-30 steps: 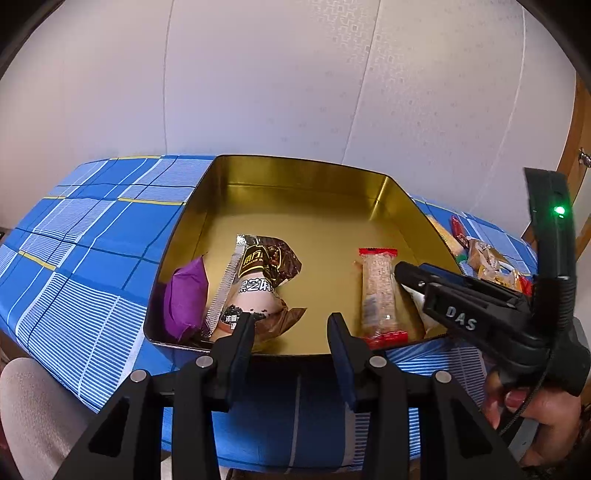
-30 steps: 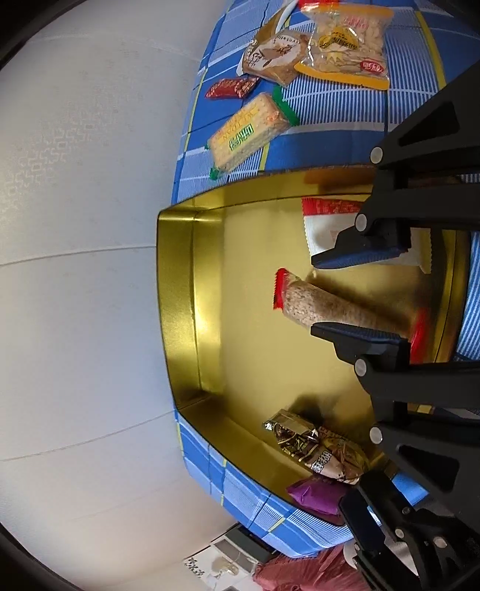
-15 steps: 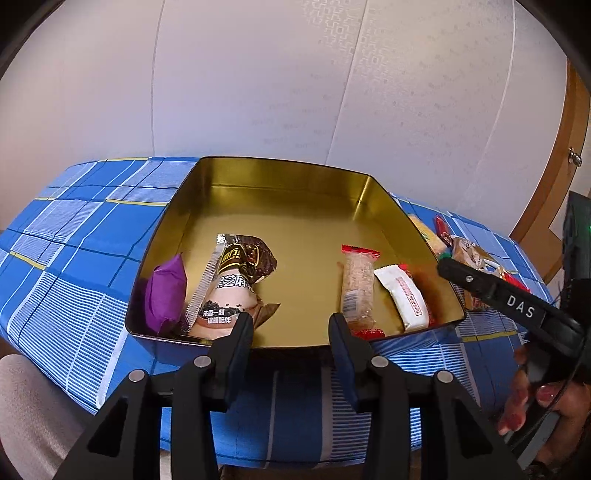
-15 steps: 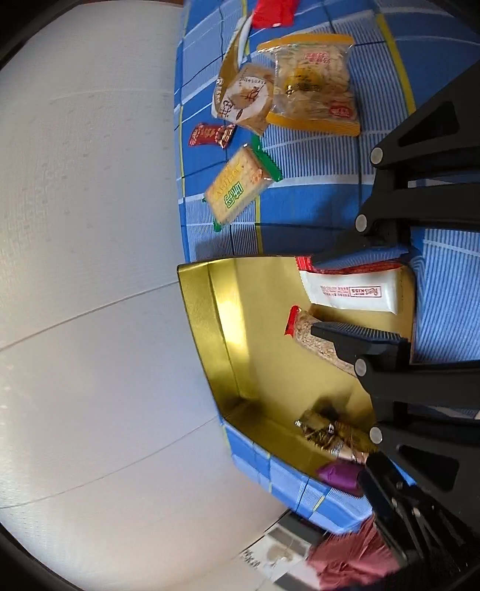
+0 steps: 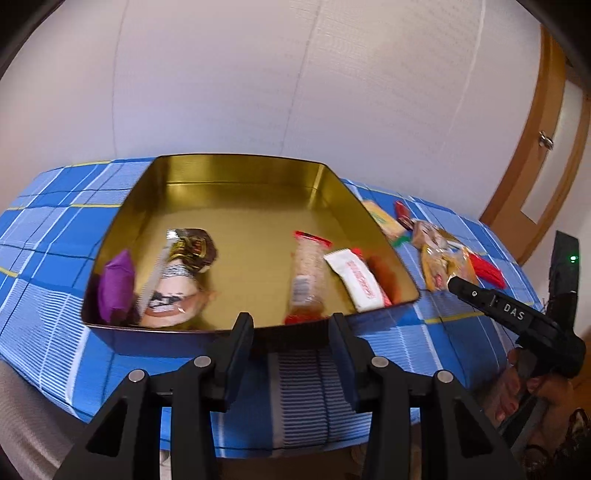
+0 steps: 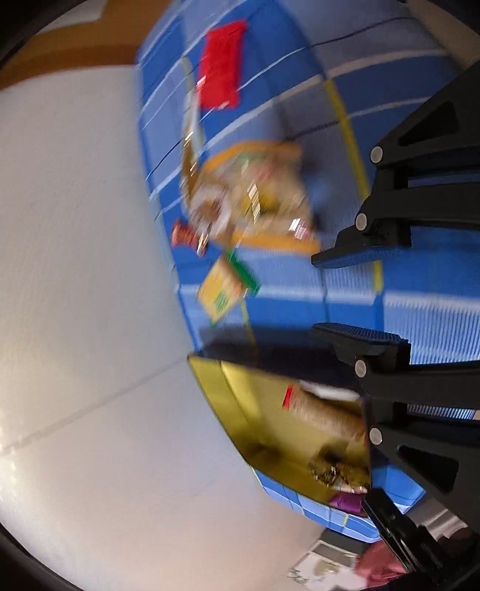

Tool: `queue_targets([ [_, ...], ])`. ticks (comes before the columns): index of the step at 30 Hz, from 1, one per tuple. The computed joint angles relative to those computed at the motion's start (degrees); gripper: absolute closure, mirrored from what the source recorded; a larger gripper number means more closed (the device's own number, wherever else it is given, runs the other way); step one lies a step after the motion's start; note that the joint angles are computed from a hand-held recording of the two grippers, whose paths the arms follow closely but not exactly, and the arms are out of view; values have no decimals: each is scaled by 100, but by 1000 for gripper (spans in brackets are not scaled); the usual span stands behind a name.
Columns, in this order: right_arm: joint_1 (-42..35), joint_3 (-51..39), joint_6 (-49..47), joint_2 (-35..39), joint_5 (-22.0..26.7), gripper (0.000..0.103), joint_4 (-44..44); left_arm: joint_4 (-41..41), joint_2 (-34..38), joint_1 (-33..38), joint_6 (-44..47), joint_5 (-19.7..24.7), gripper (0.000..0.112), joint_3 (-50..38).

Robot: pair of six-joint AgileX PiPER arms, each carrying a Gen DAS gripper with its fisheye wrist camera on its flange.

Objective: Organize snacks
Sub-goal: 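Move the right tool to the red packet and close on it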

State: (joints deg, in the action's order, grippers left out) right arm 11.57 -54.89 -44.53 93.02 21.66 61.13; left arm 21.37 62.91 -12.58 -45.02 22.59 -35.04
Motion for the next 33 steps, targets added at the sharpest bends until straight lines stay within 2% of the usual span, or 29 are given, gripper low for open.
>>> queue_targets([
  [4, -608, 182, -242, 47, 264, 71, 457, 70, 65, -309, -80, 82, 69, -96],
  [8, -1126, 191, -120, 130, 268, 61, 607, -47, 258, -559, 131, 192, 69, -330],
  [12, -1634, -425, 583, 469, 311, 61, -123, -368, 533, -732, 476, 246, 69, -632],
  [15, -1894, -1311, 1508, 898, 413, 61, -1403, -393, 773, -940, 554, 329, 69, -903],
  [18, -2201, -2629, 1866, 1645, 1025, 61, -2119, 26, 958, -1286, 292, 465, 69, -1105],
  [21, -2258, -3966, 2161, 2409, 1730, 54, -2672, -48, 1067, -1458, 449, 551, 69, -1221],
  [25, -2225, -5790, 2700, 3476, 2855, 54, -3663, -99, 1181, -1472, 526, 630, 69, -1311],
  [29, -2273, -6235, 2902, 3826, 3174, 54, -3849, -232, 1244, -1434, 639, 681, 69, -1400],
  [33, -2417, -5846, 2679, 3669, 3231, 54, -3443, -242, 1296, -1460, 683, 673, 69, -1467],
])
